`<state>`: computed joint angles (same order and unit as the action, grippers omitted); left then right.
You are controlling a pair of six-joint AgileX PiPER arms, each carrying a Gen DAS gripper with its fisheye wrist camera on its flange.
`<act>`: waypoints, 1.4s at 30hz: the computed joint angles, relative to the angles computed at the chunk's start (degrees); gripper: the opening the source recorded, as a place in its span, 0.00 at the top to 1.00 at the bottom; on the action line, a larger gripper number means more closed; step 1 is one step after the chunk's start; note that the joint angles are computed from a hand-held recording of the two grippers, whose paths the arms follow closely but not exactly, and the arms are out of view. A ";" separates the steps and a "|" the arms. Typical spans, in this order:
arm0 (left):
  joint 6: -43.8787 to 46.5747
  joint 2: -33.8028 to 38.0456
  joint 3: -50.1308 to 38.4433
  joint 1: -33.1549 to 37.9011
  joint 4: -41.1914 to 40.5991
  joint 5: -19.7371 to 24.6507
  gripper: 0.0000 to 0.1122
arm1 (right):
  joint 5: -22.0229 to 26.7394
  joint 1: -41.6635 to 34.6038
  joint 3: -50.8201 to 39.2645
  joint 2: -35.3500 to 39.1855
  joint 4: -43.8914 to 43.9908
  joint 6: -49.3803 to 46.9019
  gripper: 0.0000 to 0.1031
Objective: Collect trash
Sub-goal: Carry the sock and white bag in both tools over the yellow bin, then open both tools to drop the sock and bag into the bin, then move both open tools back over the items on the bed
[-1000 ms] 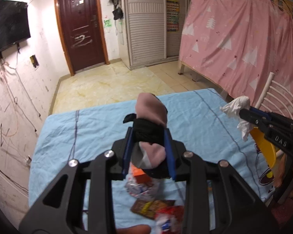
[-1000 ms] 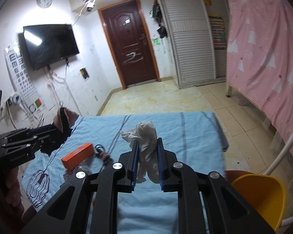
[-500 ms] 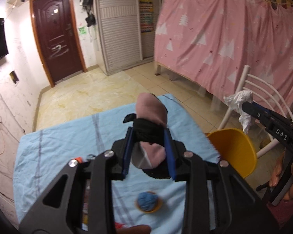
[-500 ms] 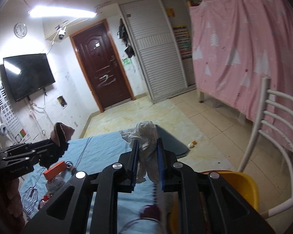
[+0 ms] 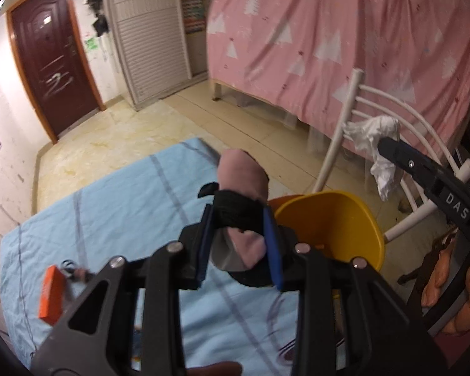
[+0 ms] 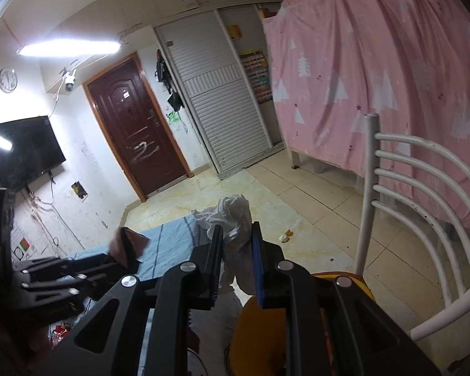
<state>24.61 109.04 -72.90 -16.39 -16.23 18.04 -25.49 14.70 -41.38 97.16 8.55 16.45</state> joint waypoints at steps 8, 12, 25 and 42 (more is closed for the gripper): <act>-10.49 6.02 -7.83 -6.96 8.59 3.69 0.56 | -2.76 -6.83 3.55 -0.05 -9.08 11.19 0.86; -12.30 6.65 -8.33 -7.96 10.13 3.60 0.55 | -3.69 -8.22 3.63 0.61 -11.63 14.12 0.82; -0.62 2.81 -2.27 -1.98 -3.22 4.28 0.55 | -2.60 -3.90 1.80 1.48 -6.38 9.30 0.47; 18.08 -4.04 3.67 12.26 -17.33 5.32 0.54 | 5.37 11.73 -9.81 5.97 17.49 -15.57 0.41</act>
<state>42.69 105.00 -69.24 -4.13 -33.56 23.36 -20.12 26.43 -51.19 103.13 26.04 0.89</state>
